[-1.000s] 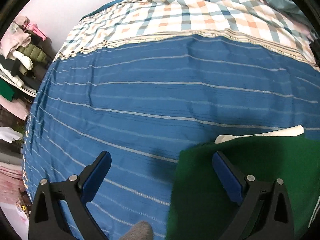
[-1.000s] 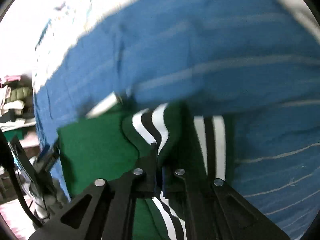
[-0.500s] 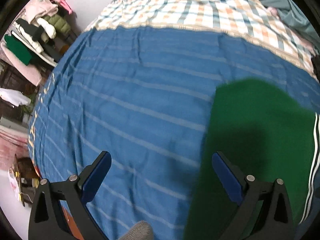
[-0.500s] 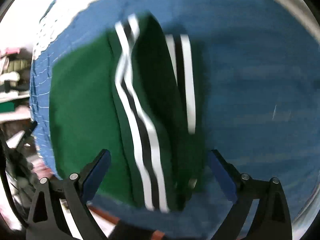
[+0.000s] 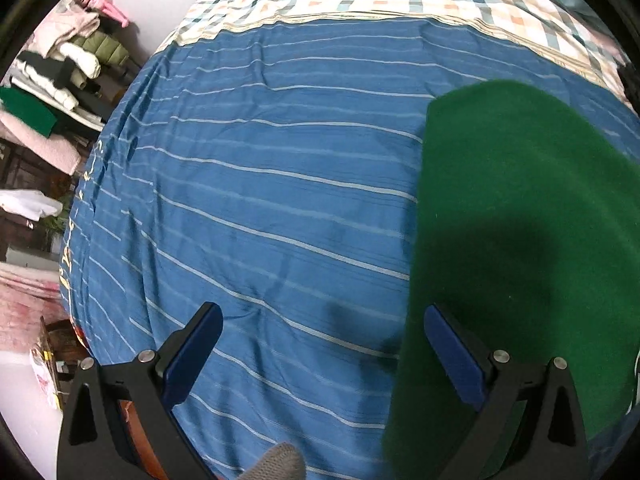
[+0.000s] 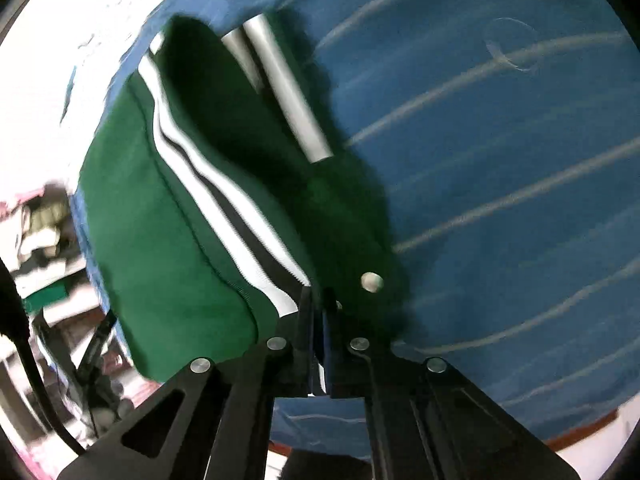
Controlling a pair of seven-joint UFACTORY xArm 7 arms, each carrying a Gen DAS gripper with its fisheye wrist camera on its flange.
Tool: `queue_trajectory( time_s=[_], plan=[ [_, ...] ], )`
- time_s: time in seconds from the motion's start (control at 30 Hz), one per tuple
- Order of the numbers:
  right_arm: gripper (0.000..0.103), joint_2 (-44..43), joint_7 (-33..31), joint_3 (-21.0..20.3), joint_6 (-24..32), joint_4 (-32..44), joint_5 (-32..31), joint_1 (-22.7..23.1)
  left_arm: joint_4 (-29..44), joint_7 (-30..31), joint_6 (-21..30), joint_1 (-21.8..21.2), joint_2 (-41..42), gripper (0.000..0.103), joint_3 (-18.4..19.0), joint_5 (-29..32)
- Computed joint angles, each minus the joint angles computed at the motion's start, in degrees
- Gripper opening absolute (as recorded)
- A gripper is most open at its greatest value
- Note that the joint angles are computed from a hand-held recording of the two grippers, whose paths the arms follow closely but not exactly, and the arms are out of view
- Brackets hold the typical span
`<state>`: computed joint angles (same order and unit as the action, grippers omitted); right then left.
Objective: Fold large clothes
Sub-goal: 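Lift the folded jacket bundle with the right gripper and carry it onto the checked cover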
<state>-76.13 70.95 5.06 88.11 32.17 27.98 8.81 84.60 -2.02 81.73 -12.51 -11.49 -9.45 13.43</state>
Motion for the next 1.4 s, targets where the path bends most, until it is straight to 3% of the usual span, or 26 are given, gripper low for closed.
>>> queue_trajectory(
  time_s=[0.07,0.1,0.13,0.17,0.2,0.23,0.37,0.47,0.57,0.73,0.8,0.87,1.0,1.07,1.13,1.2,1.3,1.4],
  plan=[
    [0.009,4.0,-4.0,-0.4,-0.4,2.7,-1.8,1.3,1.0,-0.2,-0.3,0.5,0.7,0.103,1.1,-2.2],
    [0.03,4.2,-5.0,-0.7,-1.4,3.1,-2.2,1.2,1.3,-0.2,-0.6,0.9,1.2,0.103,1.8,-4.1],
    [0.077,4.1,-5.8,-0.8,-2.1,3.1,-2.6,1.0,2.0,0.0,-0.5,1.2,2.1,0.103,2.7,-6.8],
    [0.096,3.9,-7.2,-1.0,-3.6,2.7,-3.3,0.6,3.1,0.3,-0.1,1.7,3.4,0.103,3.9,-11.0],
    [0.102,1.9,-8.9,-1.8,-5.8,0.7,-3.8,0.3,3.8,0.9,0.2,2.2,4.4,0.103,5.0,-15.4],
    [0.102,1.3,-10.0,-2.5,-6.9,-0.9,-3.4,0.4,4.5,1.9,0.8,2.7,5.9,0.103,6.1,-20.4],
    [0.102,-6.8,-14.6,-7.0,-10.9,-12.2,-0.8,-0.2,5.1,4.8,1.0,4.1,9.2,0.102,6.8,-29.7],
    [0.102,-12.3,-19.5,-9.6,-19.5,-20.3,4.5,0.0,6.4,5.4,2.2,5.7,11.9,0.102,7.6,-37.3],
    [0.102,-11.5,-24.7,-9.7,-30.8,-24.3,11.2,4.0,8.1,6.7,4.3,7.5,14.2,0.102,7.7,-44.8],
    [0.103,-7.4,-25.9,-9.3,-38.7,-25.9,13.2,10.2,9.9,9.3,7.9,7.7,17.6,0.102,5.8,-49.0],
    [0.101,-10.0,-26.1,-7.4,-41.0,-27.3,17.6,10.4,10.5,10.3,7.9,6.5,18.5,0.102,4.6,-46.8],
    [0.098,-8.4,-27.2,-6.7,-49.1,-28.2,20.6,15.9,10.8,11.4,8.2,5.7,18.0,0.102,4.1,-43.9],
    [0.092,-1.9,-27.1,-6.6,-52.8,-27.0,19.8,20.8,11.2,11.5,8.8,5.8,17.7,0.102,4.3,-44.2],
    [0.082,-2.2,-23.9,-5.7,-52.4,-26.8,18.8,20.8,11.2,11.7,8.9,5.8,17.3,0.102,4.3,-44.7],
    [0.059,-3.2,-20.7,-4.1,-52.4,-26.6,17.8,21.3,12.5,12.6,9.3,5.8,17.7,0.102,4.3,-45.4],
    [0.052,-4.0,-16.8,-1.8,-54.8,-25.9,18.0,22.4,13.9,13.0,10.1,6.0,18.3,0.102,4.3,-46.9],
    [0.049,0.0,-14.5,-1.1,-57.1,-22.0,15.9,23.8,17.4,13.6,12.0,7.0,20.3,0.102,4.5,-48.8],
    [0.048,11.2,-14.8,-1.5,-61.6,-15.1,14.0,26.1,24.2,13.7,14.5,8.5,24.5,0.102,4.3,-50.3]
  ],
)
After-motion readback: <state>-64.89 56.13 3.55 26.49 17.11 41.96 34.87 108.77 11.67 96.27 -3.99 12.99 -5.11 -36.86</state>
